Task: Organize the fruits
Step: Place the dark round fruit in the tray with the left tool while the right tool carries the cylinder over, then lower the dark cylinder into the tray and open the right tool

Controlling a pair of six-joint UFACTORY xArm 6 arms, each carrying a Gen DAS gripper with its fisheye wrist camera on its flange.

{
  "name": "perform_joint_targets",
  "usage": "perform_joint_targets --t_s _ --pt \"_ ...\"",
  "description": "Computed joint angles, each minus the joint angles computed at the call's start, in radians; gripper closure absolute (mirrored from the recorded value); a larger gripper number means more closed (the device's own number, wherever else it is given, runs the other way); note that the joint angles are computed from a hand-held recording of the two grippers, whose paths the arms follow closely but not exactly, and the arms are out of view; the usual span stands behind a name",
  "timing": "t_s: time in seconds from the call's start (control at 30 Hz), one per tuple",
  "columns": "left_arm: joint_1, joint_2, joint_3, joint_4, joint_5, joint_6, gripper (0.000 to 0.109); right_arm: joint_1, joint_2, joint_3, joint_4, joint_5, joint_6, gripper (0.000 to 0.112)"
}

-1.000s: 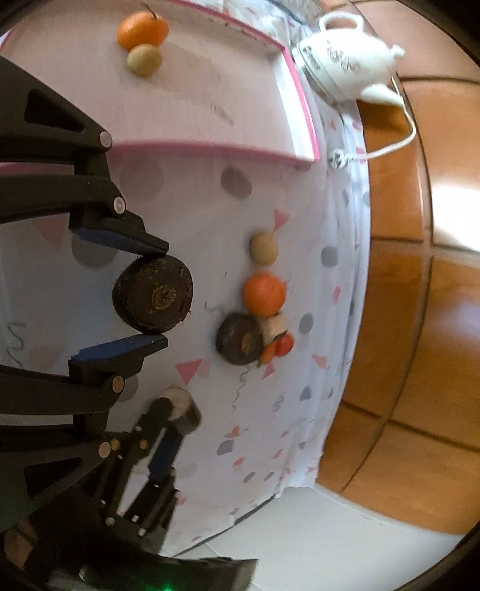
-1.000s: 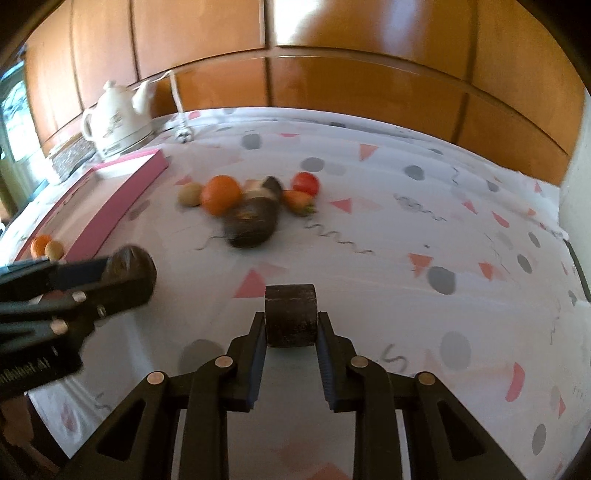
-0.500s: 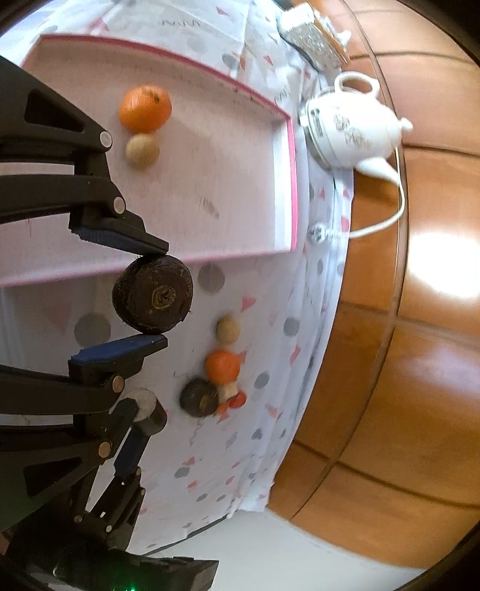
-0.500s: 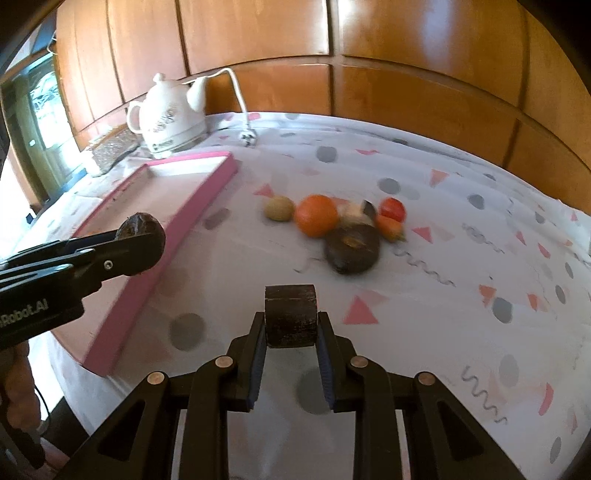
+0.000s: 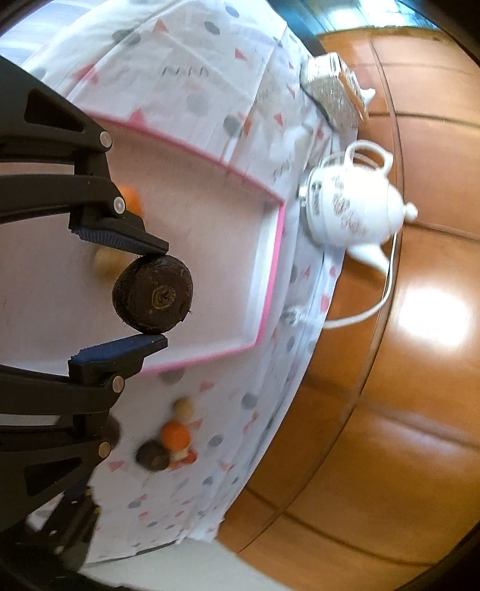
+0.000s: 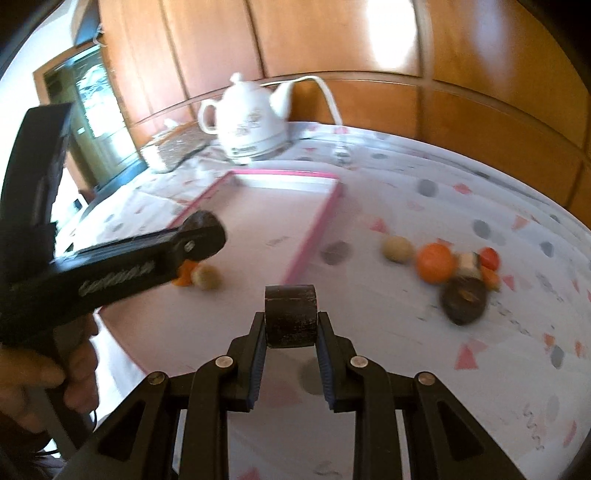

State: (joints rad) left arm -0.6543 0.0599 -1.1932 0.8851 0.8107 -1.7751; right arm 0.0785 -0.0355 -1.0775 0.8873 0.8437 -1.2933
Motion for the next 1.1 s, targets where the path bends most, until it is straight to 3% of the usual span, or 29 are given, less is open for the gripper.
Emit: perform_joint_targets --t_s 0.3,0.37,0.5,0.73,0.83,1.1 --pt "0.033 -0.082 0.093 -0.024 0.073 -0.036 0.061 0.081 -0.002 -0.011 -0.026 0.057 0.028 0.087" --pt "0.029 -0.094 0.109 -0.024 0.079 -0.060 0.052 0.101 -0.008 0.003 -0.032 0.028 0.042 0.085" --pt "0.010 -0.107 0.122 -0.021 0.089 -0.087 0.050 0.120 -0.017 0.026 -0.031 -0.007 0.054 0.078" --pt "-0.046 -0.082 0.077 -0.004 0.166 -0.087 0.045 0.107 -0.064 0.090 0.050 -0.064 -0.019 0.076" --pt "-0.065 -0.072 0.061 0.006 0.187 -0.088 0.043 0.119 -0.080 0.118 0.054 -0.149 -0.019 0.074" --pt "-0.095 -0.043 0.027 0.010 0.193 -0.071 0.034 0.062 -0.061 0.094 0.086 -0.128 0.011 0.074"
